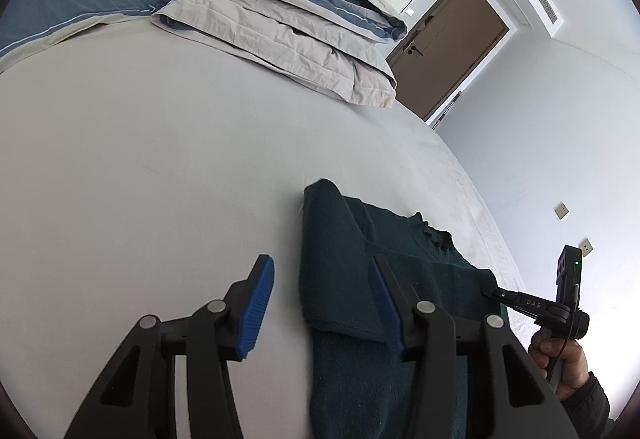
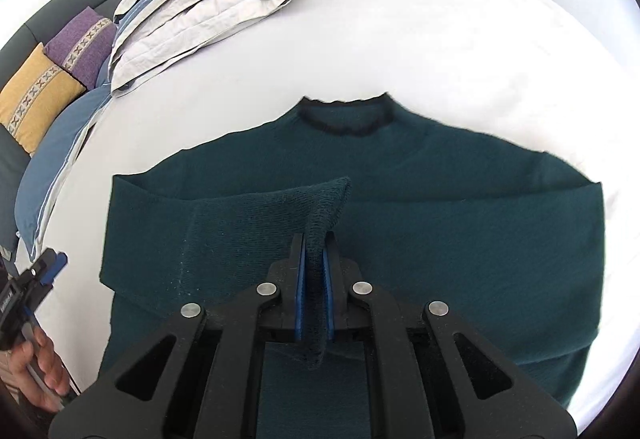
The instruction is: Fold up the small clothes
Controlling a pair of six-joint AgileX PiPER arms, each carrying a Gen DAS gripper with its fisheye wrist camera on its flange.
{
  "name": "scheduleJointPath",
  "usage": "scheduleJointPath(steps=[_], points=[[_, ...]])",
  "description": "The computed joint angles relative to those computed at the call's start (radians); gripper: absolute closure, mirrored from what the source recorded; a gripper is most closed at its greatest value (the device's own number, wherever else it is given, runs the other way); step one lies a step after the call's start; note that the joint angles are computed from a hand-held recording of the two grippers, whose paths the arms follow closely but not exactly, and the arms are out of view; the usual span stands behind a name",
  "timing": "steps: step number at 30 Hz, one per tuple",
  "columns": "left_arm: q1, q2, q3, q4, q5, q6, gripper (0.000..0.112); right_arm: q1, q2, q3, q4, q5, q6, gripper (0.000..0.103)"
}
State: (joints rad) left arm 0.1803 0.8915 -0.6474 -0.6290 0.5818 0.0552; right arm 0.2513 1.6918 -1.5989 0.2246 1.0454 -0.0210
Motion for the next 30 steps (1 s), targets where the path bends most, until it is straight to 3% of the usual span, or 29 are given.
scheduleJointPath(steps=[5,12,18,25,30], points=[[-0.043,0.153,-0.107,0.063,-0.035,-0.039,0.060,-0.105,0.028,0.001,0.027,0.018,-0.051,0.097],[-0.135,0.365,-0.222,0.200,-0.076,-0.147,0.060,-0.187,0.069,0.067,0.079,-0.043,-0.122,0.097],[-0.210,0.509,-0.305,0.372,-0.100,-0.293,0.062,-0.192,0.077,0.096,0.097,-0.091,-0.155,0.096],[-0.316,0.649,-0.417,0.719,-0.074,-0.564,0.069,-0.171,0.073,0.108,0.082,-0.117,-0.154,0.096],[-0.323,0.696,-0.419,0.759,-0.094,-0.565,0.071,-0.180,0.080,0.117,0.089,-0.129,-0.167,0.096]])
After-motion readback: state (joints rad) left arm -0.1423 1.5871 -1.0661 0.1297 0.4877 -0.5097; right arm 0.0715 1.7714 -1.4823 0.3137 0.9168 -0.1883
